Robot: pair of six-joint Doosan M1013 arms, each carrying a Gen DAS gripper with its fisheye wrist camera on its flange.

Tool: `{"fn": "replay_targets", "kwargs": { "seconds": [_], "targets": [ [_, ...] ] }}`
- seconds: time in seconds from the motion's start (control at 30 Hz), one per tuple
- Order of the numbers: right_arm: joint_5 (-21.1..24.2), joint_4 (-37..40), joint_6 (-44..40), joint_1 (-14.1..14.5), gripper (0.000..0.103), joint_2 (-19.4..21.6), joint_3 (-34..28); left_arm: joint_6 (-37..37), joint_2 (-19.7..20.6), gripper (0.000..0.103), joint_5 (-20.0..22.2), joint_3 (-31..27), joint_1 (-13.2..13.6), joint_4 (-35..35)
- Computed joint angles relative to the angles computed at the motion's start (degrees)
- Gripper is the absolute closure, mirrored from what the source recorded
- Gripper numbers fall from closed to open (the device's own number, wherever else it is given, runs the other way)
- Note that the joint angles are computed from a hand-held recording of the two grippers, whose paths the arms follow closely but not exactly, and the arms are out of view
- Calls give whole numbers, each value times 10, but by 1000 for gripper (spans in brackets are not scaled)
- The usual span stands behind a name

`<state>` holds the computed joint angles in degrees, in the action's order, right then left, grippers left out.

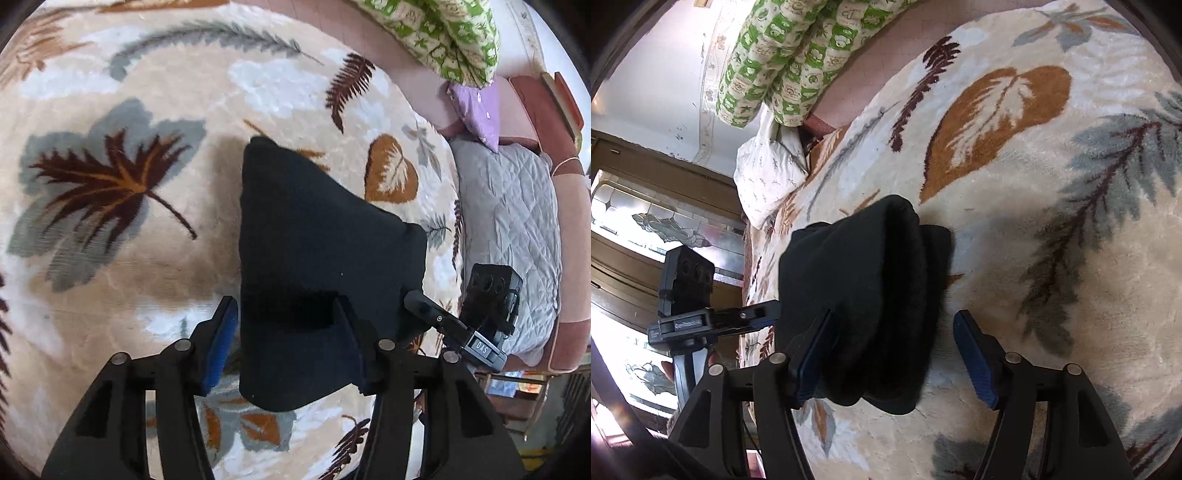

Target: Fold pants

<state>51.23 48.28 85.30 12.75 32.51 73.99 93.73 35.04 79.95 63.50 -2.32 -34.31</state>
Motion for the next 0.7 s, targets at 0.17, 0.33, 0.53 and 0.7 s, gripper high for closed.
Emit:
{"fn": "replay_targets", "kwargs": {
  "seconds": [0.17, 0.33, 0.53, 0.7],
  "targets": [
    [12, 33, -21, -5, 31, 6, 1, -8, 21, 39, 15, -5, 4, -36],
    [21, 50, -42, -6, 30, 13, -1, 14, 24, 39, 6, 7, 7, -81],
    [20, -4, -28, 9, 59, 20, -22, 22, 12, 69, -22, 42, 20, -133],
    [-17, 29, -49, 14, 66, 1, 3, 20, 1, 72, -21, 65, 35, -181]
  ]
}}
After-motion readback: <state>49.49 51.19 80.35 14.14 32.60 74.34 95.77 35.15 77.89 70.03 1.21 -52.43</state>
